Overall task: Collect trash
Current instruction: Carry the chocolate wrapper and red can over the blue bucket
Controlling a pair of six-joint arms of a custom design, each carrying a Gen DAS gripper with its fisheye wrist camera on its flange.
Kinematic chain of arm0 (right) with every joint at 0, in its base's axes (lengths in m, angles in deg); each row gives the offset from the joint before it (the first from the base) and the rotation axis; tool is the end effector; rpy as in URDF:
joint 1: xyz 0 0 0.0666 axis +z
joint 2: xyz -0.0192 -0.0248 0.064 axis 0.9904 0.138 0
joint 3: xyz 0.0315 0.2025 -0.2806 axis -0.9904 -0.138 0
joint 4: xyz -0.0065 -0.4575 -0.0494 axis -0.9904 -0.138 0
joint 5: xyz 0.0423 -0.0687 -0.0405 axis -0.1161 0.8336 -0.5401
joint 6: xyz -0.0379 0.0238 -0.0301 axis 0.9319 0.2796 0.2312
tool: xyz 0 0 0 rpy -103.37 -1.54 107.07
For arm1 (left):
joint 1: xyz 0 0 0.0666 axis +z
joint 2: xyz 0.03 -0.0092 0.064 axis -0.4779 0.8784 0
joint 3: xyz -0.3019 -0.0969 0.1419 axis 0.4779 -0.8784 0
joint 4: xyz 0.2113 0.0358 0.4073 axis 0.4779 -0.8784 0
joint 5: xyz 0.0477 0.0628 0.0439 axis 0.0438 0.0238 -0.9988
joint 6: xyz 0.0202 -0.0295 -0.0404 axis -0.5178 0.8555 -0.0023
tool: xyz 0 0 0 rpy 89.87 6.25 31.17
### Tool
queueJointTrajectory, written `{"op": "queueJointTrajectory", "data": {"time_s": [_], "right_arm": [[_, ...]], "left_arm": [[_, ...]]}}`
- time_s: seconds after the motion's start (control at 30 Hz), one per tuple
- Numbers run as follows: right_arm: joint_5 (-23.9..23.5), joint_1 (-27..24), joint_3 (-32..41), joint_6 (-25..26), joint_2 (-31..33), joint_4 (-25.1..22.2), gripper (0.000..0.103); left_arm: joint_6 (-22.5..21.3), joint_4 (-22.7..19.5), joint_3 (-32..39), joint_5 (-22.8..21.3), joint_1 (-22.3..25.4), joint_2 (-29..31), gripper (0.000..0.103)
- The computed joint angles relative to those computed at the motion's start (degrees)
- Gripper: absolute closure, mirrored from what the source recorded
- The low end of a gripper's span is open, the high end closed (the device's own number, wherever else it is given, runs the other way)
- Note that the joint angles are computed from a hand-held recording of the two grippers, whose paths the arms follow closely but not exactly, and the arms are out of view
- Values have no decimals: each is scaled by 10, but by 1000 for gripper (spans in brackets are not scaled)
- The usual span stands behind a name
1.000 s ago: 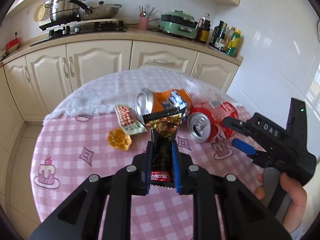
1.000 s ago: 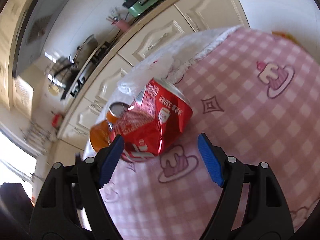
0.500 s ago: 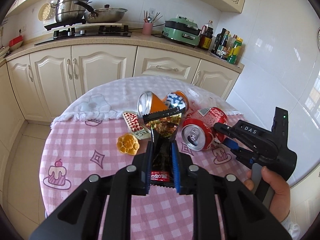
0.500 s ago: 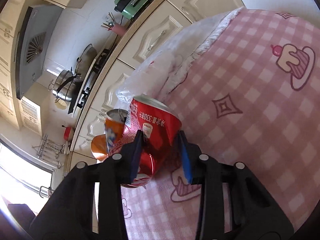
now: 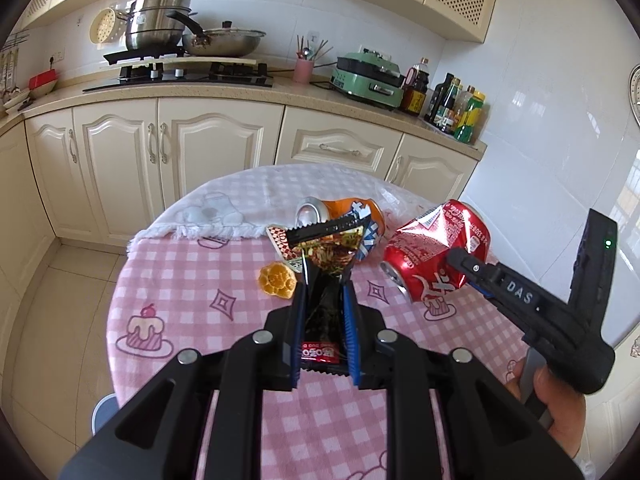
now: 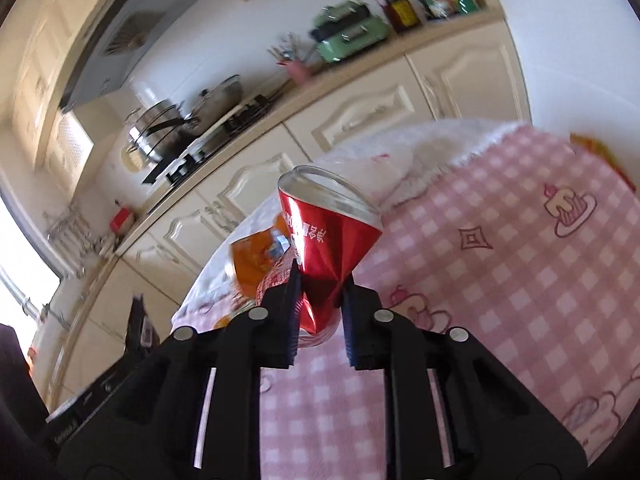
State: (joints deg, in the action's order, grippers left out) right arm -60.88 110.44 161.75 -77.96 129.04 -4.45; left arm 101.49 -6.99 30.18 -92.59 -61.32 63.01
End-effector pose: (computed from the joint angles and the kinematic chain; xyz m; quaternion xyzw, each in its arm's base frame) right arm 0.3821 0.1966 0.6096 0.1642 0.8423 0.2122 0.4675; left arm 0.4097 -0.2604 0.6389 0.0746 0.8910 -0.1638 0.4168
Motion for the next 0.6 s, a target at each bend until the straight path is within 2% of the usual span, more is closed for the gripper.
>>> {"op": "queueJointTrajectory", "data": {"time_s": [0.13, 0.33, 0.47, 0.6], "right_arm": [[47, 45, 23, 37, 7, -2, 85], [78, 124, 70, 89, 39, 13, 85], [71, 181, 104, 113, 82, 26, 85], [50, 224, 153, 129, 143, 28, 85]], "left_arm": [[2, 10, -29, 0, 6, -35, 86], [5, 20, -86, -6, 32, -106, 86], [3, 21, -137, -9, 70, -169, 86], [-1, 10, -197, -1, 138, -239, 86]]}}
